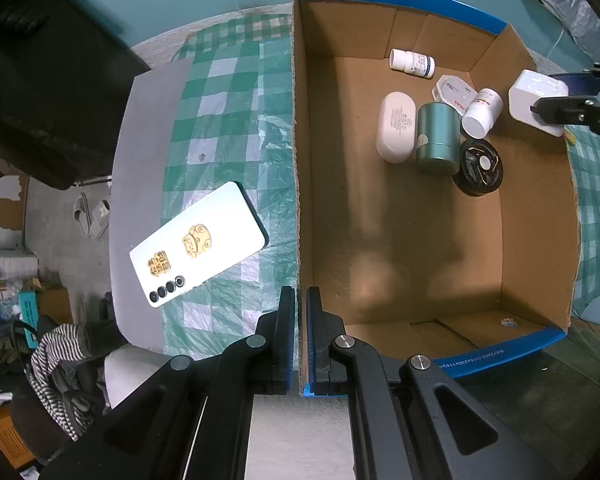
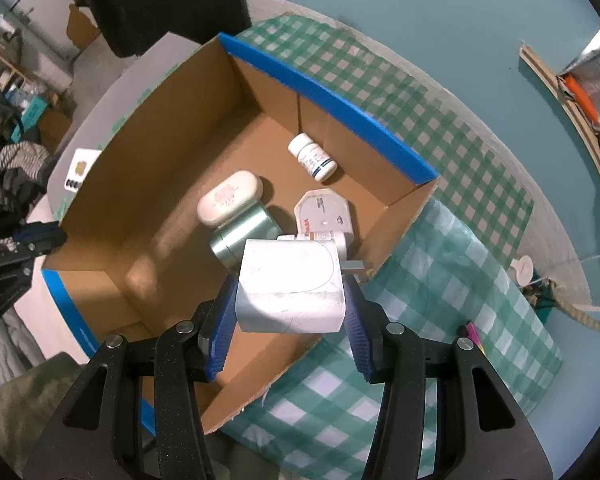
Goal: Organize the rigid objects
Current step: 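Lower the charger cube into the box and open the right tool, then move the right tool to the pink-gold SANY lighter and grasp it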
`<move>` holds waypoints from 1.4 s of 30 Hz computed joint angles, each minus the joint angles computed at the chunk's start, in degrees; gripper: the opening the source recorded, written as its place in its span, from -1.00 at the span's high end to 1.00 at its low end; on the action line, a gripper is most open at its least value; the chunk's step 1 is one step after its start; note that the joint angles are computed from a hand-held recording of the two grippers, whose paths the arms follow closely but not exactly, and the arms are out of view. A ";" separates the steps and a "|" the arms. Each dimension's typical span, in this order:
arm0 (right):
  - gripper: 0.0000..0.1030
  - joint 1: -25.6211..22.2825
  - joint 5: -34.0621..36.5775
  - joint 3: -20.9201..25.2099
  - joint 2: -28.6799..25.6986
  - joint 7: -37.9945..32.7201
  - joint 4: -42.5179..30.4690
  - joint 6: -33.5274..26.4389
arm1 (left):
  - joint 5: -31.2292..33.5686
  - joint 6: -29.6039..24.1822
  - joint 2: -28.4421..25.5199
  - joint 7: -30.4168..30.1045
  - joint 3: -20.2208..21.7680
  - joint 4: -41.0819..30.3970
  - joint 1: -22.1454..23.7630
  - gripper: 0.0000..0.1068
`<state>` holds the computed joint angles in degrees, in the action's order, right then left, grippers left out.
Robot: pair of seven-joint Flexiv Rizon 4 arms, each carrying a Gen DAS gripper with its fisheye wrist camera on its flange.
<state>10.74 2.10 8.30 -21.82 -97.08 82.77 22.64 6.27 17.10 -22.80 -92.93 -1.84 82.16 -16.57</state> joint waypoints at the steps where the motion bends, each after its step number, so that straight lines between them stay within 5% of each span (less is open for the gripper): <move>1: 0.03 0.01 -0.03 0.03 -0.05 -0.17 0.02 -0.07 | 0.00 -0.01 -0.01 -0.05 -0.01 -0.01 -0.01 0.93; 19: -0.04 -0.09 -0.04 -0.06 1.42 -1.15 1.94 1.10 | 0.20 -0.03 -0.01 0.19 -0.04 -0.13 -0.03 0.93; 42: -0.07 -6.10 -0.03 -3.02 3.26 -1.62 4.92 1.71 | 2.09 -2.18 -0.68 -0.89 0.13 -2.19 -1.18 0.93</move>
